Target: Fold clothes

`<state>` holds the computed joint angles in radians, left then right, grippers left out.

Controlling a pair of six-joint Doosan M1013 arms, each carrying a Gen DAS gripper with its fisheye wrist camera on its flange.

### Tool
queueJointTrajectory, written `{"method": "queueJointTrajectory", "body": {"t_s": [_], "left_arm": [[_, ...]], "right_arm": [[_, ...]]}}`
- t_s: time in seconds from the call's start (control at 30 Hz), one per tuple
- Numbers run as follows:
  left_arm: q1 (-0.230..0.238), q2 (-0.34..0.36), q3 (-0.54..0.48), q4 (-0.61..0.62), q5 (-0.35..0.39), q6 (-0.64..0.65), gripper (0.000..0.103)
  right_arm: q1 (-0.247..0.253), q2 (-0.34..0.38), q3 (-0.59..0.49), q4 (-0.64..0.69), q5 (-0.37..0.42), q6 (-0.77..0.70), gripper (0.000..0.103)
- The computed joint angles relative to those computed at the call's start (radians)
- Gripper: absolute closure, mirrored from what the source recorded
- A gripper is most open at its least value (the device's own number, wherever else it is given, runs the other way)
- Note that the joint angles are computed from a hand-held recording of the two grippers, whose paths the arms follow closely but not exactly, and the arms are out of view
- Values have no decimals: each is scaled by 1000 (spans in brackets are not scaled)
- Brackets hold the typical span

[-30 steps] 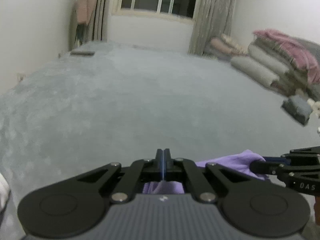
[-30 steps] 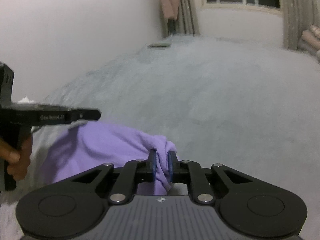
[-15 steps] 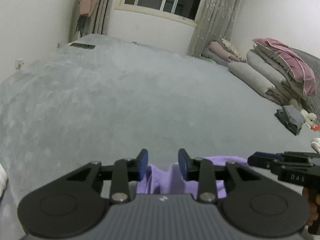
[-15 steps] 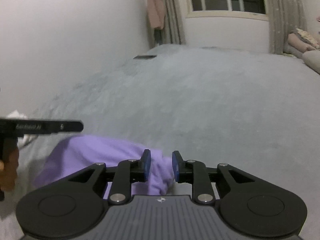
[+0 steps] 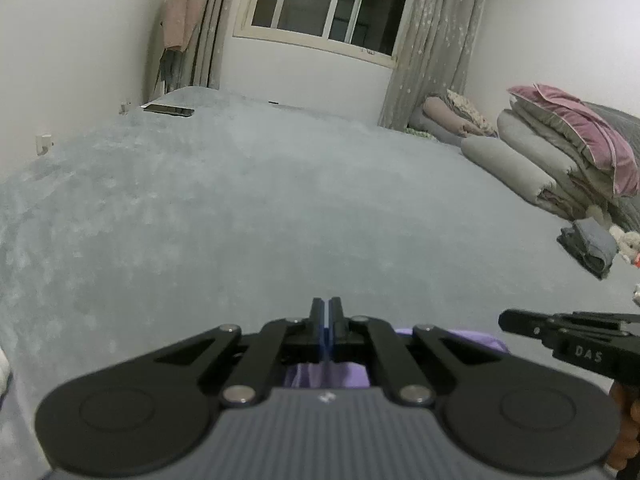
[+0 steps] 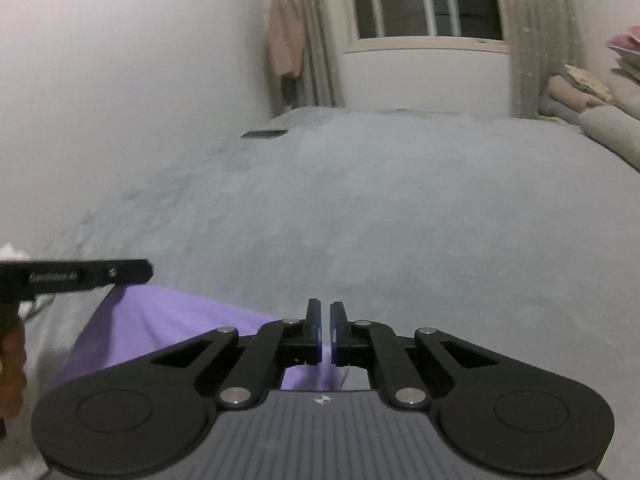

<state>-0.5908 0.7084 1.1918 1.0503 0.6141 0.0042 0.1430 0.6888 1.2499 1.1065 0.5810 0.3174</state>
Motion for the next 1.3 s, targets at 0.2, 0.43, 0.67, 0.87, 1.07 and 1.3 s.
{"method": "queueJointTrajectory", "body": {"t_s": [0.2, 0.43, 0.67, 0.87, 1.07, 1.3], "left_arm": [[9, 11, -11, -63, 19, 33, 102], [12, -1, -1, -83, 31, 0, 97], [-25, -51, 57, -58, 71, 3, 65], [-46, -79, 96, -52, 47, 19, 45], [-66, -43, 46, -160, 108, 230, 72], [-46, -64, 80, -221, 39, 185, 98]], "right_arm": [[8, 13, -24, -163, 25, 149, 97], [-4, 16, -36, -115, 93, 78, 94], [-12, 30, -55, -112, 105, 112, 96], [-20, 32, -64, -111, 95, 124, 96], [-24, 37, -76, -127, 134, 126, 96], [-23, 54, -116, -205, 222, 175, 94]]}}
